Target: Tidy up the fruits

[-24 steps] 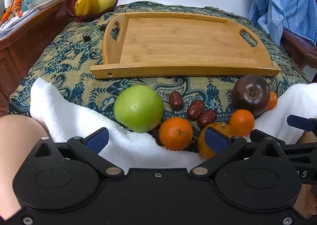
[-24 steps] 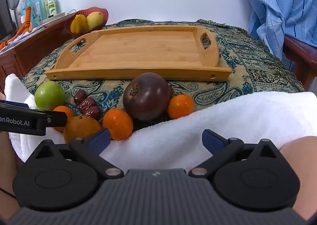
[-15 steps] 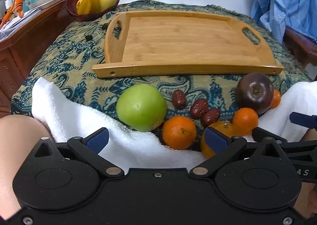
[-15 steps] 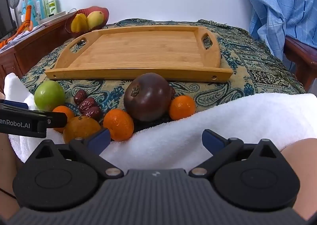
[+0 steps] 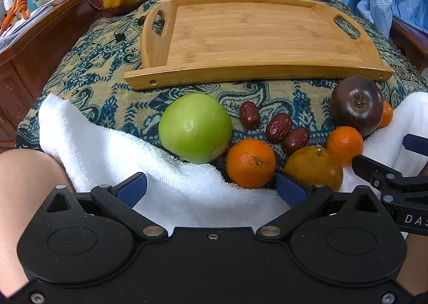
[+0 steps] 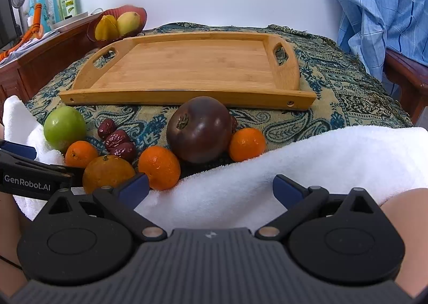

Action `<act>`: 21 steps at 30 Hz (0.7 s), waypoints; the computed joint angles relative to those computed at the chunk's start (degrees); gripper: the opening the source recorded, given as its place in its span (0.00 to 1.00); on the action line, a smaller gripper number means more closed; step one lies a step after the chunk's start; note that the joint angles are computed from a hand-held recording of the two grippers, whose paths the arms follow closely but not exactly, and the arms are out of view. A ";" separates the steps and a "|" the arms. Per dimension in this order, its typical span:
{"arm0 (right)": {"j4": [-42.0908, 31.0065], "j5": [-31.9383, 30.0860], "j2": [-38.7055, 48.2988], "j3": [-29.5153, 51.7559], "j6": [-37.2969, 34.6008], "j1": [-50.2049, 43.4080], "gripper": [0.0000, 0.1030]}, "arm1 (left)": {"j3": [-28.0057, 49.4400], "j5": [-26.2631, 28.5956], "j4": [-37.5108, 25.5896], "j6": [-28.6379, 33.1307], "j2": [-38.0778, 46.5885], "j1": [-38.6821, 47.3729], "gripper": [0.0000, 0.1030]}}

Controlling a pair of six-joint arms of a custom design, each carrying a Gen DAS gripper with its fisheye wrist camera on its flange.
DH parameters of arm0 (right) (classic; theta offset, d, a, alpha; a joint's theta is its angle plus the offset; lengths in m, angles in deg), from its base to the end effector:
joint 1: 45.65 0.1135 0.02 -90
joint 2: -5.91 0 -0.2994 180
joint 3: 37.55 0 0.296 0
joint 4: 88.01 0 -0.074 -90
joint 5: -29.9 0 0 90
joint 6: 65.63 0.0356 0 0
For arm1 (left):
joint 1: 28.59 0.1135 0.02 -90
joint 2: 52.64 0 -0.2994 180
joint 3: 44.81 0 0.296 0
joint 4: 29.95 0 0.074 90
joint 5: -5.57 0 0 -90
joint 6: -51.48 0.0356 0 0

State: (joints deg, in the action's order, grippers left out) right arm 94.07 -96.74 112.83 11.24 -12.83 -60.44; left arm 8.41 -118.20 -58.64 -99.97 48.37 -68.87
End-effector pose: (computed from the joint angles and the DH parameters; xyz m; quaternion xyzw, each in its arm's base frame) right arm 0.3155 -0.0613 0.0635 -0.2665 0.8728 0.1487 0.3809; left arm 0.2419 -0.1790 0.0874 -0.2082 0.9278 0.0947 0.2948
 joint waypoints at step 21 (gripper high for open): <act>1.80 1.87 0.83 -0.21 0.07 0.94 1.00 | 0.78 0.83 0.60 2.88 1.68 1.11 1.00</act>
State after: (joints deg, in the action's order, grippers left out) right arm 95.87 -94.88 113.66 11.03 -12.76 -59.49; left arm 9.19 -117.37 -58.03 -97.09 50.05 -67.76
